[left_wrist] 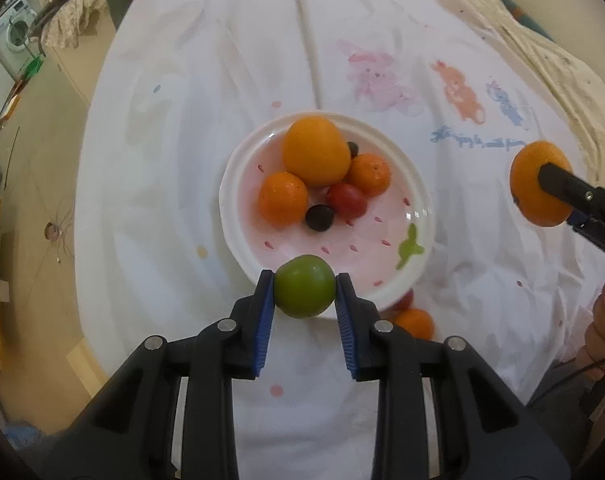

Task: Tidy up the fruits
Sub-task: 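Carry the green lime with the left gripper while the right carries the large orange over the plate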

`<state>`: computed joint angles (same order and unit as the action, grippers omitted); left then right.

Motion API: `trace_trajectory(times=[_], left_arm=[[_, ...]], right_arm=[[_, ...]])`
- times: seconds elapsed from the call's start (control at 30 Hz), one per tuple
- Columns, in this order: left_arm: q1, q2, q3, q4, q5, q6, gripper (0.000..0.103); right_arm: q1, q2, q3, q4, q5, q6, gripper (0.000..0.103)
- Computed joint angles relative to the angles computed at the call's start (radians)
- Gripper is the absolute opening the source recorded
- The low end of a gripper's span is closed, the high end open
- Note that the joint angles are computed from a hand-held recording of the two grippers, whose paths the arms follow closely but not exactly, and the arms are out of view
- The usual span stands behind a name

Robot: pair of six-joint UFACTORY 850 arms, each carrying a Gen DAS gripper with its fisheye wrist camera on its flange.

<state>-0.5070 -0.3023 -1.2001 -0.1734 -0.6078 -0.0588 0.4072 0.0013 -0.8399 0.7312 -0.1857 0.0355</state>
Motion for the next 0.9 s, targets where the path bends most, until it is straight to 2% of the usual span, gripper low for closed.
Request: trace_trajectory(times=[0.17,0.37,0.67,0.9], left_arm=[[0.007,-0.074,-0.040,-0.027,-0.026,-0.003,0.026],[0.003,-0.110,-0.055,-0.059,-0.042,0.023,0.026],[0.004,-0.131,-0.068,-0.053,-0.047,0.014,0.026],[0.008,-0.133,-0.064,-0.083,-0.035,0.052,0.026]], right_arm=[[-0.006,-0.103,-0.086,-0.033,-0.040,-0.032,0.063],[-0.007,-0.219,-0.177,-0.044,-0.082,-0.075,0.063],[-0.022,-0.364,-0.310,0.087,-0.123,-0.234,0.063],[-0.024,-0.434,-0.358,0.192,-0.133,-0.346,0.063]])
